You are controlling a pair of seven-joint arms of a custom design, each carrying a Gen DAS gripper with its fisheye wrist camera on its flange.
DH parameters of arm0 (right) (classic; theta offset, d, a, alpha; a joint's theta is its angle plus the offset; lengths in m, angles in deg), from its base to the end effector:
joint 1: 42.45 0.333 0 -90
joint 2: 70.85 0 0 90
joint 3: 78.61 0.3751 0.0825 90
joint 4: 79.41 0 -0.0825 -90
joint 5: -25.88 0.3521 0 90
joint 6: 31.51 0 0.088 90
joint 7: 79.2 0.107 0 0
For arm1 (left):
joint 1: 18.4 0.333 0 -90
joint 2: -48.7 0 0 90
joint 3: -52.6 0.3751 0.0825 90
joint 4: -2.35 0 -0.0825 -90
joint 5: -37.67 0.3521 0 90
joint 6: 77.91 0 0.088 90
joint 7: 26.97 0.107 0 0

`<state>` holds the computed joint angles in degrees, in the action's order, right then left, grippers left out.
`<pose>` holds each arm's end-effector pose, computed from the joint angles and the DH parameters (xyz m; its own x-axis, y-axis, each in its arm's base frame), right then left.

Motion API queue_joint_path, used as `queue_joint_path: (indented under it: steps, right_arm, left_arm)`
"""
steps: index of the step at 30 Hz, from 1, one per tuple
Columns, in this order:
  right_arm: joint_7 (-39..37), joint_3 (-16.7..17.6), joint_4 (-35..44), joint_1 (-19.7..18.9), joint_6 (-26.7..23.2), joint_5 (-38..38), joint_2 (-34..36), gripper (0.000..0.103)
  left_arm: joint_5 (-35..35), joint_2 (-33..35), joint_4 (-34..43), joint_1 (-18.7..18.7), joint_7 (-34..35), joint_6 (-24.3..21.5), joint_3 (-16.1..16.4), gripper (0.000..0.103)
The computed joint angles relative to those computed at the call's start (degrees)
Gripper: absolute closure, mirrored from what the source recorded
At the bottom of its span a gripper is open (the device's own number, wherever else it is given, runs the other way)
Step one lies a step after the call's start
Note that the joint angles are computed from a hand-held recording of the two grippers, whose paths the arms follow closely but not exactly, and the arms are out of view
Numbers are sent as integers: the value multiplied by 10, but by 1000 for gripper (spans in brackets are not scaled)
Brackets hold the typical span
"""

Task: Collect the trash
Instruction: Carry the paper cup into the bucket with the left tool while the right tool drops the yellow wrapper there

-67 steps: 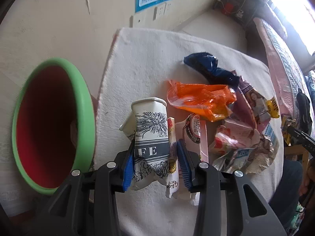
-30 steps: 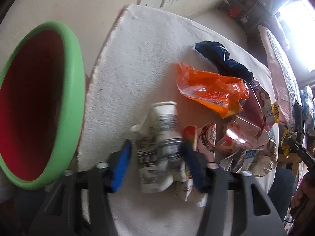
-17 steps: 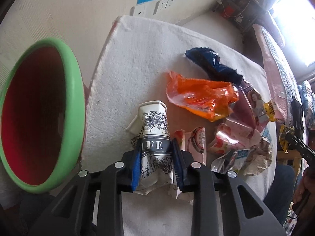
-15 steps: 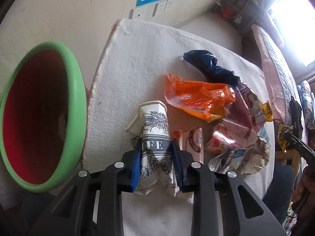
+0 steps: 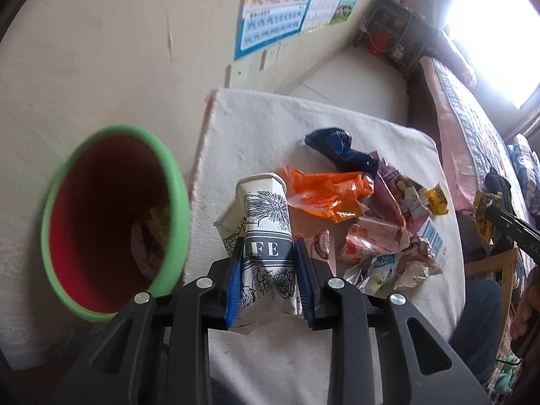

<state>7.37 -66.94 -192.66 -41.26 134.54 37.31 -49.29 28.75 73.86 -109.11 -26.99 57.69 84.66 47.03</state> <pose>0.6412 0.1184 0.4187 0.1183 -0.9758 -0.1840 -0.8618 -0.0088 -0.5071 0.6451 -0.1461 0.3809 -0.0376 -0.9818 0.1863 -0.9114 -0.0427 -0.4092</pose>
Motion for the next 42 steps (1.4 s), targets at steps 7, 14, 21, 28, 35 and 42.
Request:
queue_joint_path:
  steps: [7,14,21,28,35,42]
  right_arm:
    - [-30,39,46,8,-4,18,12,83]
    - [-59,59,101,36,-19,29,32,83]
    - [-79,66,175,79,-47,19,65,83]
    - [-97,69,282,133,-100,0,126,83]
    - [-103,61,394,187,-161,-13,190,83]
    - [-98,39,523,230,-225,-25,260,83]
  left_arm:
    - [-1,-35,-40,11,-11,27,15,76]
    - [9,-64,-73,23,-31,50,33,76]
    - [16,-85,-94,49,-36,62,45,76]
    - [25,-100,-111,75,-36,64,57,76]
    - [-43,-105,-125,138,34,71,14,76]
    - [-125,-95,-118,169,109,68,-12,76]
